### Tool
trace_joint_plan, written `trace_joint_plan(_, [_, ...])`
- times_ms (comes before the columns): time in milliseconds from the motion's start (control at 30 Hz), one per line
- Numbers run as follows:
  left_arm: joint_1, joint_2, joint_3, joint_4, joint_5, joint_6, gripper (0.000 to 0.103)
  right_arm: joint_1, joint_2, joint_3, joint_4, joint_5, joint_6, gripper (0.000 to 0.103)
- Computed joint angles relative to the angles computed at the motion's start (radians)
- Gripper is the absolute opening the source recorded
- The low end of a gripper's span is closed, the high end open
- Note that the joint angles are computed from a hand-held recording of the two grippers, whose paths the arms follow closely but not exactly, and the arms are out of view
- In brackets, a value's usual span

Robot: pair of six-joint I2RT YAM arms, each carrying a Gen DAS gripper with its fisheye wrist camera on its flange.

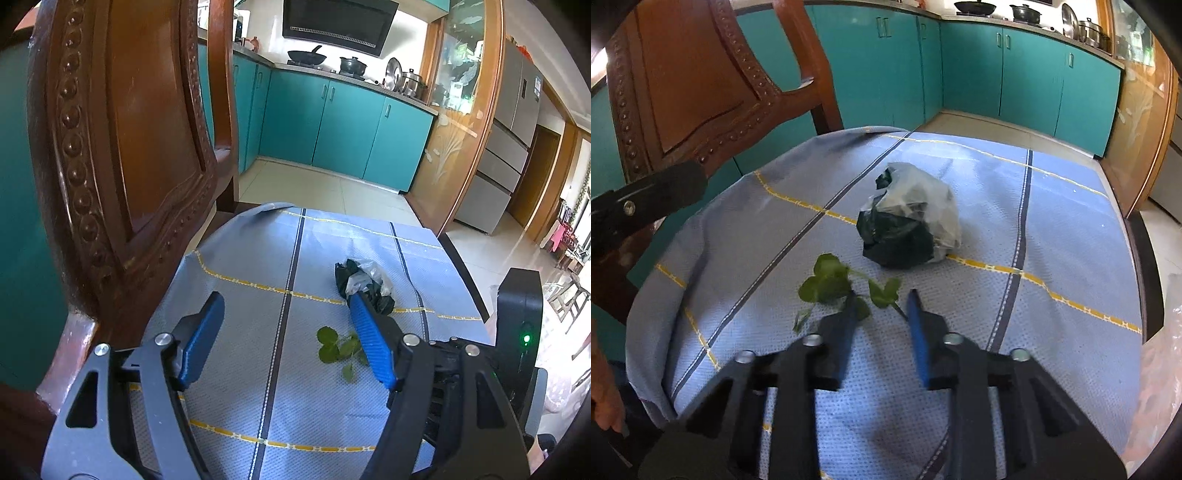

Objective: Collect trash
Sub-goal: 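Grasp the green plant sprig on the table with the right tool, then move the open left tool toward the dark green plastic bag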

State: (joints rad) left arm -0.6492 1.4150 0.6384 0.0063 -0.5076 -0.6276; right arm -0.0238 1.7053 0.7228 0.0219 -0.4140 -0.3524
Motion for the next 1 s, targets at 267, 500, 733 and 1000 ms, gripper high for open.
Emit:
trace_joint_plan(267, [-0.005, 0.021, 0.014, -0.007, -0.001, -0.003, 0.072, -0.030, -0.042, -0.020, -0.031, -0.047, -0.034, 0.004])
trace_joint_plan(500, [-0.007, 0.039, 0.022, -0.011, -0.001, 0.002, 0.072, -0.184, -0.130, -0.009, -0.126, -0.150, -0.074, 0.004])
trace_joint_plan(733, [-0.026, 0.072, 0.044, -0.020, -0.014, 0.003, 0.073, -0.323, -0.156, 0.015, -0.174, -0.182, -0.111, 0.004])
trace_joint_plan(1000, [-0.042, 0.118, 0.077, -0.029, -0.017, 0.007, 0.073, -0.385, -0.122, 0.041, -0.201, -0.136, -0.134, 0.004])
